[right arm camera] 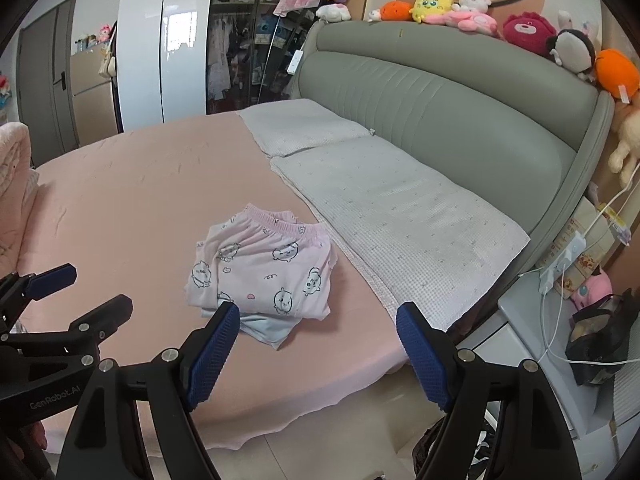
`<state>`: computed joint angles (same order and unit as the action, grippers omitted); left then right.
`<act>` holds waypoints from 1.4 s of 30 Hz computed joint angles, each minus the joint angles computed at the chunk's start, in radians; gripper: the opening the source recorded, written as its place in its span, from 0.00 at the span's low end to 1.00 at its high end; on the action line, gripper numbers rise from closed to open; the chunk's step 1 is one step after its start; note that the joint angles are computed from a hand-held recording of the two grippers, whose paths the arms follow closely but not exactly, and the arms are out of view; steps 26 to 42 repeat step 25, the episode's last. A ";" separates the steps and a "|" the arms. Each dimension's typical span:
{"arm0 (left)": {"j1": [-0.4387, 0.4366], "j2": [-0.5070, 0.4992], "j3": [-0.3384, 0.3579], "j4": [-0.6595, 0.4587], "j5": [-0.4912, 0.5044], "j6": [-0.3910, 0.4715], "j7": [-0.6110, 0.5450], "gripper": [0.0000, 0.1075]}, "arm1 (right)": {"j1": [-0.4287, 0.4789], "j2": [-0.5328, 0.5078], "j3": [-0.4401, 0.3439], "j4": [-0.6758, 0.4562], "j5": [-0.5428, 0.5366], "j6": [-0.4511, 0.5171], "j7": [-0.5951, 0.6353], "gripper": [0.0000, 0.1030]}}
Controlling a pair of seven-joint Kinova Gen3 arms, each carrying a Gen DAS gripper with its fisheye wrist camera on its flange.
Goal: Fold clothes
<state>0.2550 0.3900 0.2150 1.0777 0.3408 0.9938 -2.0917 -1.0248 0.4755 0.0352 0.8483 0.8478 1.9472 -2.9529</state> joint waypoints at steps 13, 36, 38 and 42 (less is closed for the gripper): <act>0.029 -0.072 -0.001 0.092 -0.048 -0.106 -0.003 0.76 | -0.019 0.003 0.006 -0.021 0.006 0.025 0.000 0.78; -0.009 -0.067 0.018 0.097 0.050 -0.081 -0.072 0.76 | -0.005 -0.001 -0.003 -0.013 -0.010 0.025 -0.008 0.78; -0.009 -0.067 0.018 0.097 0.050 -0.081 -0.072 0.76 | -0.005 -0.001 -0.003 -0.013 -0.010 0.025 -0.008 0.78; -0.009 -0.067 0.018 0.097 0.050 -0.081 -0.072 0.76 | -0.005 -0.001 -0.003 -0.013 -0.010 0.025 -0.008 0.78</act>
